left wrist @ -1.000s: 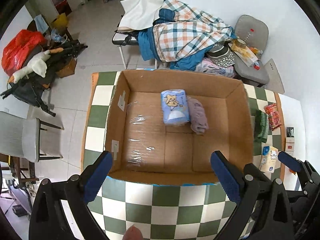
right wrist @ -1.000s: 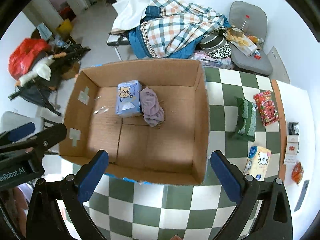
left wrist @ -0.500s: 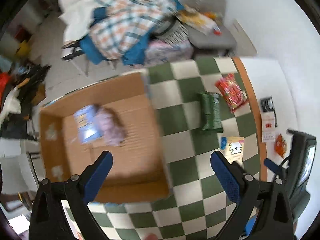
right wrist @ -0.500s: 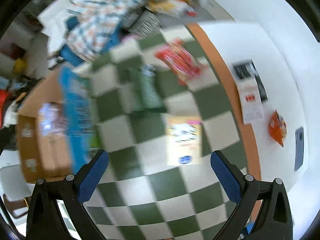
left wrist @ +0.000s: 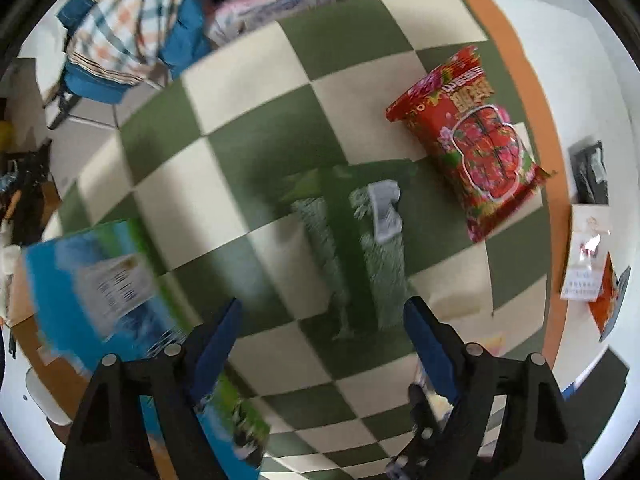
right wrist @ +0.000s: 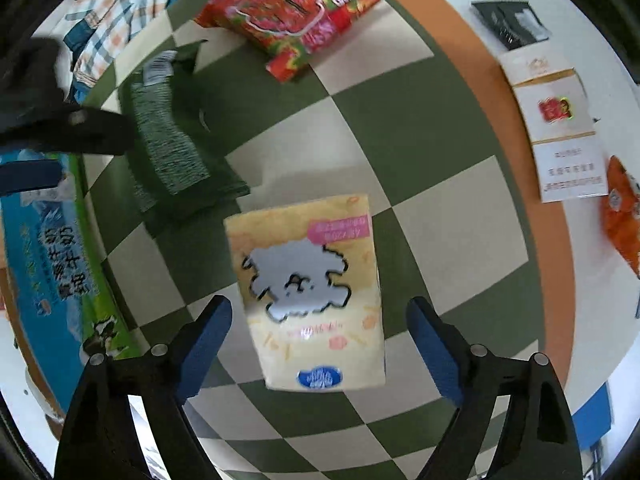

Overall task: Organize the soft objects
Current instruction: 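Grasp the green snack bag with the left tool while the right tool grasps the yellow tissue box, then lower both held items into the box and open both tools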

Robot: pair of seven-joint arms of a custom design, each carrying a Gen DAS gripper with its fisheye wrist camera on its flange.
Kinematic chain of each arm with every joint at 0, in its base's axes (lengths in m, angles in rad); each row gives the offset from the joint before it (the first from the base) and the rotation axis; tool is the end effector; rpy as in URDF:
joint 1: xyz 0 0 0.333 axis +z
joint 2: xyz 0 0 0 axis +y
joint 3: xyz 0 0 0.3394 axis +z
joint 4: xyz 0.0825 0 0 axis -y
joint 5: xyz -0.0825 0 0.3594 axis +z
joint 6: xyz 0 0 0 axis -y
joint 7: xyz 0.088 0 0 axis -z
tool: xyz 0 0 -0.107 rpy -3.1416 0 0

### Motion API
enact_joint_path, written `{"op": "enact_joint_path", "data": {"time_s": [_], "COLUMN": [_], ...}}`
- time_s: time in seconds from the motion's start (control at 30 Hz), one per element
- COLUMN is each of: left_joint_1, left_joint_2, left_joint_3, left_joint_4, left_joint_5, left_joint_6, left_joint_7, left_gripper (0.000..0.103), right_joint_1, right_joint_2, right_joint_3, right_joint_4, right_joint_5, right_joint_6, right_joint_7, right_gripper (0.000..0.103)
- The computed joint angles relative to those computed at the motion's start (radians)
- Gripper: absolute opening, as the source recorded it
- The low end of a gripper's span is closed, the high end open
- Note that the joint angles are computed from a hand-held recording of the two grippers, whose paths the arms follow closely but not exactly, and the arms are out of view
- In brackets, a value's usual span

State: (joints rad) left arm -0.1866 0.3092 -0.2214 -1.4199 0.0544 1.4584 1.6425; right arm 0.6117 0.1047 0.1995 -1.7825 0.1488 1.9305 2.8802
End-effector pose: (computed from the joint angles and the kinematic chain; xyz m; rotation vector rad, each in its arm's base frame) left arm 0.5650 -0.2160 0.5330 1.5376 -2.5324 -0.3084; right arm 0.3934 0.4224 0.5275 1.5304 -2.7304 -0.2623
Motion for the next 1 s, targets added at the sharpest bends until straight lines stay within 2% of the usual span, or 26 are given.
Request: {"op": "enact_joint_path", "data": {"time_s": [0.27,0.33,0.43,0.6,0.67,0.83,1.0], "left_joint_1": [-0.022,-0.023,-0.019,-0.009,-0.01,-0.012,0.011], "left_joint_2": [0.081,0.088,0.093,0.085,0.071,0.017,-0.079], "left_joint_3": [-0.009,-0.009,-0.008,-0.007,-0.006,-0.007,-0.002], "left_joint_4": [0.035,0.033,0.03,0.016,-0.001,-0.037,-0.068], "left_joint_5": [-0.002,0.0,0.004,0.007,0.019,0.021,-0.022], "left_joint_6": [-0.016,-0.016,-0.016,-0.01,0.002,0.029,0.071], "left_joint_7": [-0.03,-0.035,-0.026,-0.006,0.0,-0.007,0.02], "left_gripper": [0.082,0.082,0.066,0.052,0.039,0.034,0.033], "right_joint_1": [-0.016,-0.018,-0.02,-0.02,-0.017,-0.02,-0.005], "right_joint_2": [-0.016,-0.012,-0.014,-0.002,0.011,0.03,0.009], "right_joint_3": [-0.002,-0.002,-0.002,-0.001,-0.002,-0.009,-0.007], "right_joint_4": [-0.046,-0.048,-0.06,-0.056,-0.048,-0.044,-0.029], "right_joint_5": [0.035,0.046,0.061,0.071,0.074,0.074,0.022], "right_joint_6": [0.04,0.044,0.054,0.056,0.057,0.05,0.043], "right_joint_7": [-0.02,-0.028,-0.033,-0.038,-0.037,-0.057,-0.019], "right_gripper": [0.09,0.085,0.084,0.082,0.08,0.07,0.068]}}
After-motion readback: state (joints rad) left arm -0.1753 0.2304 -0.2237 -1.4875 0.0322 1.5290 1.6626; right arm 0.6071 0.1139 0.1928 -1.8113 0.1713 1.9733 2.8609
